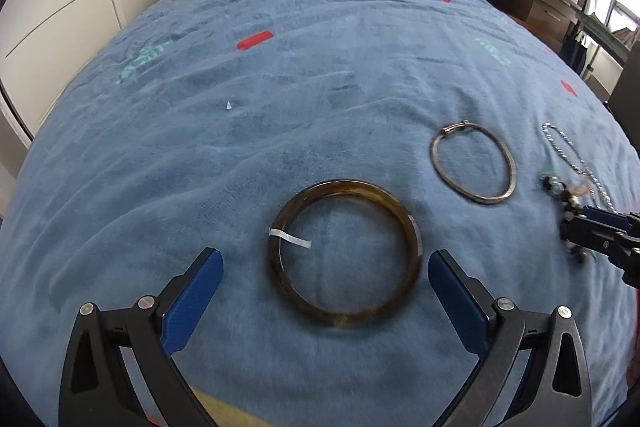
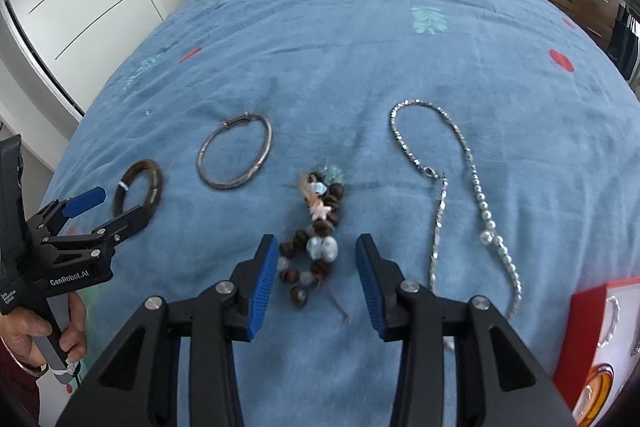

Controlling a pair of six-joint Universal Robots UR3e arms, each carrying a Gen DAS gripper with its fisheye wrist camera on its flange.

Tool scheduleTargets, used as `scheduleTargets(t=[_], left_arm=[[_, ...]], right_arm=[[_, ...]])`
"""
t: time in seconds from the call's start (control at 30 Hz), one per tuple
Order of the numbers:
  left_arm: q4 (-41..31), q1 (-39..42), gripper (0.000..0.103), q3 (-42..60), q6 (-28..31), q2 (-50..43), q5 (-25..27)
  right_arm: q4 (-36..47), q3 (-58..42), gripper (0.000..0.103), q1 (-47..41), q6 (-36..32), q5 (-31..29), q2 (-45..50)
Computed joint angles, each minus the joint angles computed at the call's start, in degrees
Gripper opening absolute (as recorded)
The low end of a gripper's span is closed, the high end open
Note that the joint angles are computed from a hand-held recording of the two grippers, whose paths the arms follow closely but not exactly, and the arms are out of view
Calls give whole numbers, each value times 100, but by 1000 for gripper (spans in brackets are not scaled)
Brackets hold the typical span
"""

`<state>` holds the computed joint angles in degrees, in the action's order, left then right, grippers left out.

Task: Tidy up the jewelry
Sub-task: 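Grasp the dark brown bangle with the left tool while the right tool grasps the beaded keychain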

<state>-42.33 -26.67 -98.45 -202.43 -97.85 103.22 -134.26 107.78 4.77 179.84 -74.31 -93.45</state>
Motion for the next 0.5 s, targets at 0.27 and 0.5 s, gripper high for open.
scheduleTargets(t=[0.27, 0.5], left_arm=[[295, 66, 98, -144, 25, -111, -29], [529, 11, 78, -242, 88, -103, 13]], right_arm=[[-269, -186, 40, 126, 64, -1, 416], [-424, -22, 19, 258, -52, -134, 373]])
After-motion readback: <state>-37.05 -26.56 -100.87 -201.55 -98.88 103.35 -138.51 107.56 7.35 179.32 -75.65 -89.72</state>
